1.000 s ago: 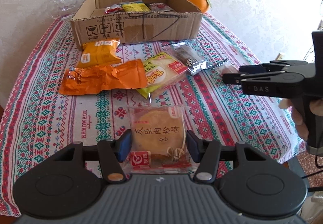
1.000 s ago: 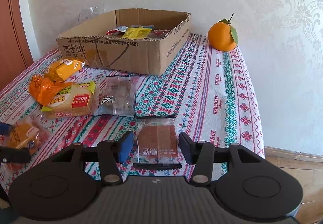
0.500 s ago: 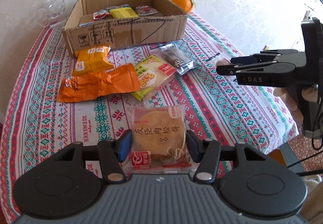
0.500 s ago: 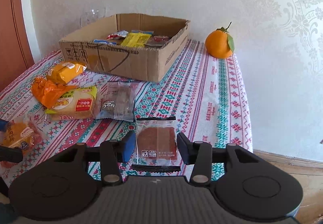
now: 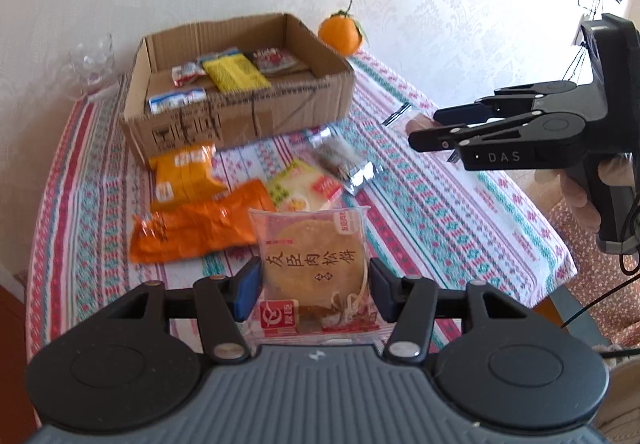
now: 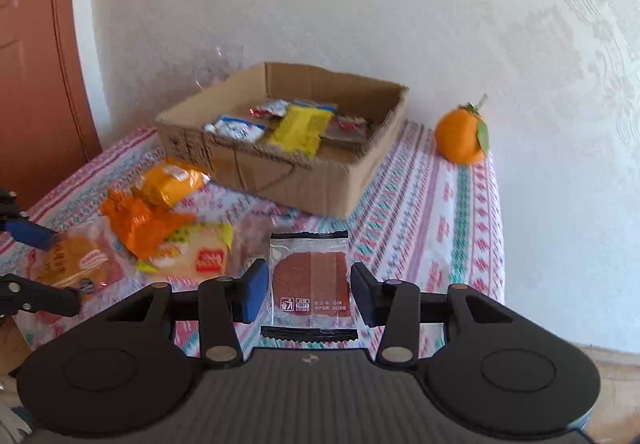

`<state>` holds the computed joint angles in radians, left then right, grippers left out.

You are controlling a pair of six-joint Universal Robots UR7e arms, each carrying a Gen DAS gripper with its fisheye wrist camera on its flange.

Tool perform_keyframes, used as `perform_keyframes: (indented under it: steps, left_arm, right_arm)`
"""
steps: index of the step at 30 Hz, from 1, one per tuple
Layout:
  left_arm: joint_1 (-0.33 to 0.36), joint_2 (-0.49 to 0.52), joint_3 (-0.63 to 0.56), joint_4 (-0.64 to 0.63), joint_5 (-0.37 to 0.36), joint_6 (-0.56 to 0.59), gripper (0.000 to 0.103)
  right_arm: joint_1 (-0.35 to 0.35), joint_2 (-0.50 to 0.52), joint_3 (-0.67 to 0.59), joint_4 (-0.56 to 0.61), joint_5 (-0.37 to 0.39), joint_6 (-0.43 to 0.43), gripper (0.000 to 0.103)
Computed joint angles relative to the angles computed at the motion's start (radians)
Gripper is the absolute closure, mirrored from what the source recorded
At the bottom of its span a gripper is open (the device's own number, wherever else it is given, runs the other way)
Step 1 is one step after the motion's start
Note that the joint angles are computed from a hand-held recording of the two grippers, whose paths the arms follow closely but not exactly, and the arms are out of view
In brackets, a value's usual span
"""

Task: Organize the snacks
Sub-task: 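Lift the biscuit packet with the left gripper while the right gripper lifts the meat-slice packet, then lower both packets into the box and open both grippers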

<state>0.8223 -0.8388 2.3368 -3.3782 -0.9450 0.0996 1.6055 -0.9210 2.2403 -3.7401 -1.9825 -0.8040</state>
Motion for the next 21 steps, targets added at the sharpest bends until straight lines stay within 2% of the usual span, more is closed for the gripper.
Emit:
perform_keyframes:
  steps: [11,21]
  left_arm:
    - [0.055,-0.004,-0.117,-0.009,-0.007,0.13,0.048]
    - [0.09,0.023,-0.226,0.002,-0.001,0.194,0.048]
  right_arm:
    - [0.046,0.05,-0.187,0.117,0.041,-0.039,0.053]
    - [0.045,0.142,-0.387,0.218,0.029,-0.044,0.052]
